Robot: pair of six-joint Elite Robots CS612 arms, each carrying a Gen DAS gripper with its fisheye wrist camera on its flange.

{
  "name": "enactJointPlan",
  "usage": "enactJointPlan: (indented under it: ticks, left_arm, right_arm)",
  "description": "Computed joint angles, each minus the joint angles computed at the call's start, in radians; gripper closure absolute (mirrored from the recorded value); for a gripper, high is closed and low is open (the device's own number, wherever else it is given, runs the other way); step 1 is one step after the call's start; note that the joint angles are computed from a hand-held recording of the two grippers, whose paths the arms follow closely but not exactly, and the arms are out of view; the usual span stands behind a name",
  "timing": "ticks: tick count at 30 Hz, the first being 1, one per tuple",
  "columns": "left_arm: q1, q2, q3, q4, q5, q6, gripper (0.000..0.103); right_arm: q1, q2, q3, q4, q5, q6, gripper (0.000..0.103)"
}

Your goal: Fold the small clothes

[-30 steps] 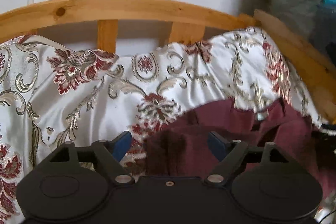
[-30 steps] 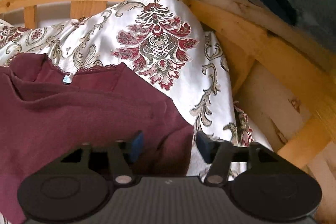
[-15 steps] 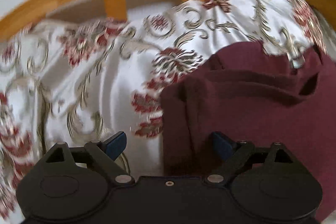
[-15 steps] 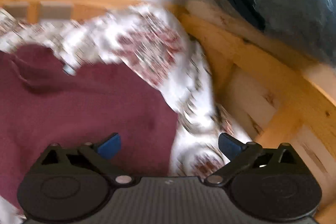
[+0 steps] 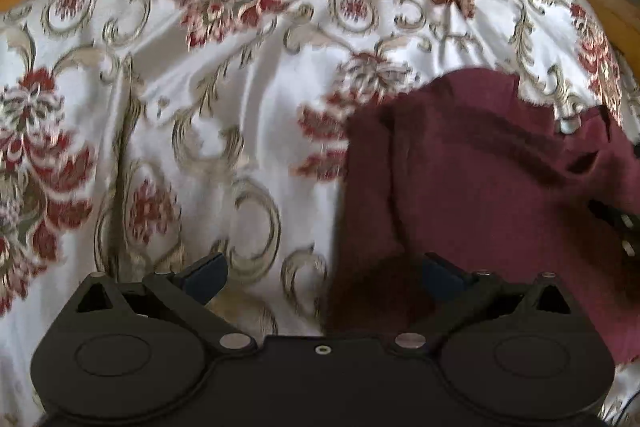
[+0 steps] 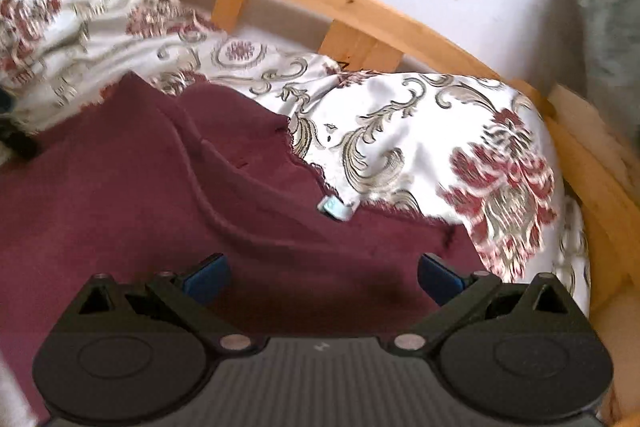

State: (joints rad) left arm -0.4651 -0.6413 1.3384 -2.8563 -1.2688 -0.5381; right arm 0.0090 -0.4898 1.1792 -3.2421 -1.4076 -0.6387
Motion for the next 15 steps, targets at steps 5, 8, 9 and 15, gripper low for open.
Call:
enactJointPlan:
  ticks: [5, 8, 9, 15]
  left_arm:
    - [-0.012, 0.007, 0.016, -0.026, 0.037, 0.028, 0.001]
    - [-0.022, 0.018, 0.017, -0.068, 0.071, 0.082, 0.001]
    - [-0.024, 0.022, 0.017, -0.082, 0.080, 0.100, 0.001]
    - [-0.027, 0.030, 0.022, -0.133, 0.092, 0.159, 0.001]
  right_arm:
    - [0.022, 0.065, -0.114, -0.007, -0.101, 0.012, 0.000]
    - [0.026, 0.096, -0.179, 0.013, -0.140, 0.035, 0.000]
    - [0.026, 0.103, -0.195, 0.023, -0.150, 0.045, 0.000]
    - [0.017, 0.065, -0.115, -0.088, -0.180, 0.100, 0.000]
